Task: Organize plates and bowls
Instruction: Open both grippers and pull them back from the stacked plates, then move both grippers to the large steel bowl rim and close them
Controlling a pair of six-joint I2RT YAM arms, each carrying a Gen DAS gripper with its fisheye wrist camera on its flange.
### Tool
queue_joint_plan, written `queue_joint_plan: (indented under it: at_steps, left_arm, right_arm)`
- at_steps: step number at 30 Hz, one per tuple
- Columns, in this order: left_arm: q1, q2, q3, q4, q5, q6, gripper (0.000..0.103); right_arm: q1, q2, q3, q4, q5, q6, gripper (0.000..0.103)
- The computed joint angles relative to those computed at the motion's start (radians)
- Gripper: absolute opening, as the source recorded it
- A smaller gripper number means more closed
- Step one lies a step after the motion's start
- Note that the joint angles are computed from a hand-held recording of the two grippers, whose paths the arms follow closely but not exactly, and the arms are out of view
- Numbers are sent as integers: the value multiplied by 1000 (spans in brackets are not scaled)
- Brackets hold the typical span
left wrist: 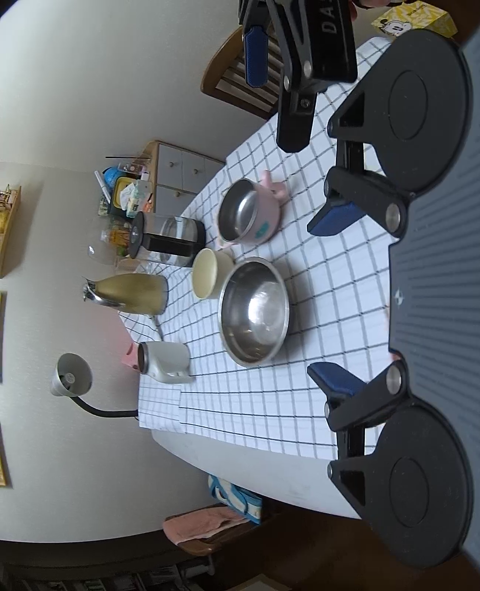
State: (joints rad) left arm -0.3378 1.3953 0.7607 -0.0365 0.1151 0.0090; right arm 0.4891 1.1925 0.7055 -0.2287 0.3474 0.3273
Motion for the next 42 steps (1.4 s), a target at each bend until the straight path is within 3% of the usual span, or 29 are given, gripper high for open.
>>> queue_joint_plan:
  at_steps: [11, 22, 30, 42]
  left_arm:
    - [-99, 306, 298, -28, -150, -139, 78]
    - [-121, 630, 671, -168, -247, -272, 78]
    - [-103, 842, 946, -295, -261, -322, 78]
    - [-62, 1170, 1450, -584, -298, -370, 78]
  right_arm:
    - [-283, 185, 87, 140, -197, -211, 103]
    - [-475, 518, 349, 177, -397, -388, 103]
    - [-514, 756, 608, 102, -463, -471, 103]
    - [-515, 1113, 1095, -143, -520, -518, 103]
